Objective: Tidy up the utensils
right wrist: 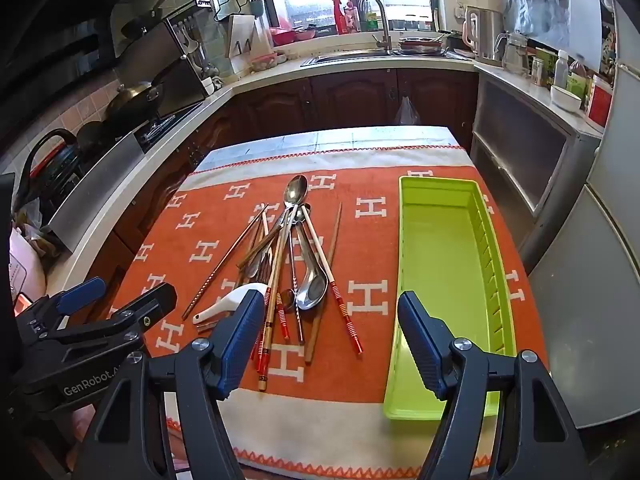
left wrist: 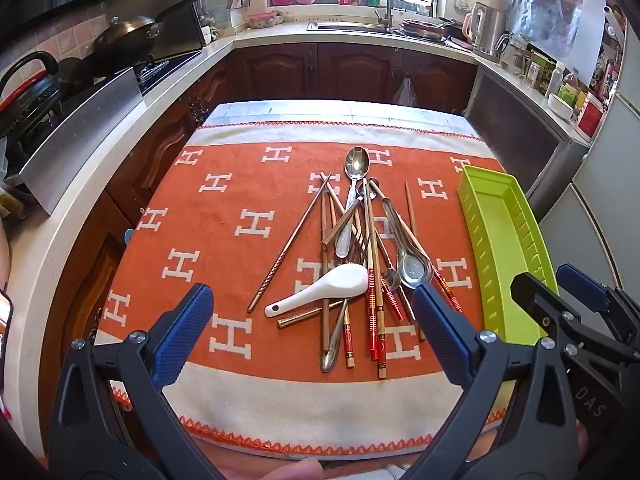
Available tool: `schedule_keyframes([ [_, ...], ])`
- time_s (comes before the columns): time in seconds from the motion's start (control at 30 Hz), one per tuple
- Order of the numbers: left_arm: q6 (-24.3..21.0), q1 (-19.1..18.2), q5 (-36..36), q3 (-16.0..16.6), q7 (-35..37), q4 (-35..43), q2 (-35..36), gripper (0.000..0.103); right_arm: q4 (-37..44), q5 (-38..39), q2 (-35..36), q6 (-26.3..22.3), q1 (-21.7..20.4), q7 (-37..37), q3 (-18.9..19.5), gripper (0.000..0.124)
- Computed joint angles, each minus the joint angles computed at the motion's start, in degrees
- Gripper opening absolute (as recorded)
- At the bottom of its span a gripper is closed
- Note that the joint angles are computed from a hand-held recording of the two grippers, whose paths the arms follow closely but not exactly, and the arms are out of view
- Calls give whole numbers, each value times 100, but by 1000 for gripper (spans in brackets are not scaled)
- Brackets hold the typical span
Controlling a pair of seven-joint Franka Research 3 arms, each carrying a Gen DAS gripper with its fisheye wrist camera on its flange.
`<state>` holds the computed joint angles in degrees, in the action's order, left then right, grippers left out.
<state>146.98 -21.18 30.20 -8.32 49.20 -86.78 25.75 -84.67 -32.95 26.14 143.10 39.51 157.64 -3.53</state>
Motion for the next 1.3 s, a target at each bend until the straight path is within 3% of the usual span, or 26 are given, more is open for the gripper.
schedule_keyframes([
  [0.37,-202,20,-233,-70,288,151,113,99,-26,-1,-4,46,1,29,-4,70],
  [1.3,-107,18,-274,-72,285,87,89,95,25,131,63,39,-2,-61,-14,70],
])
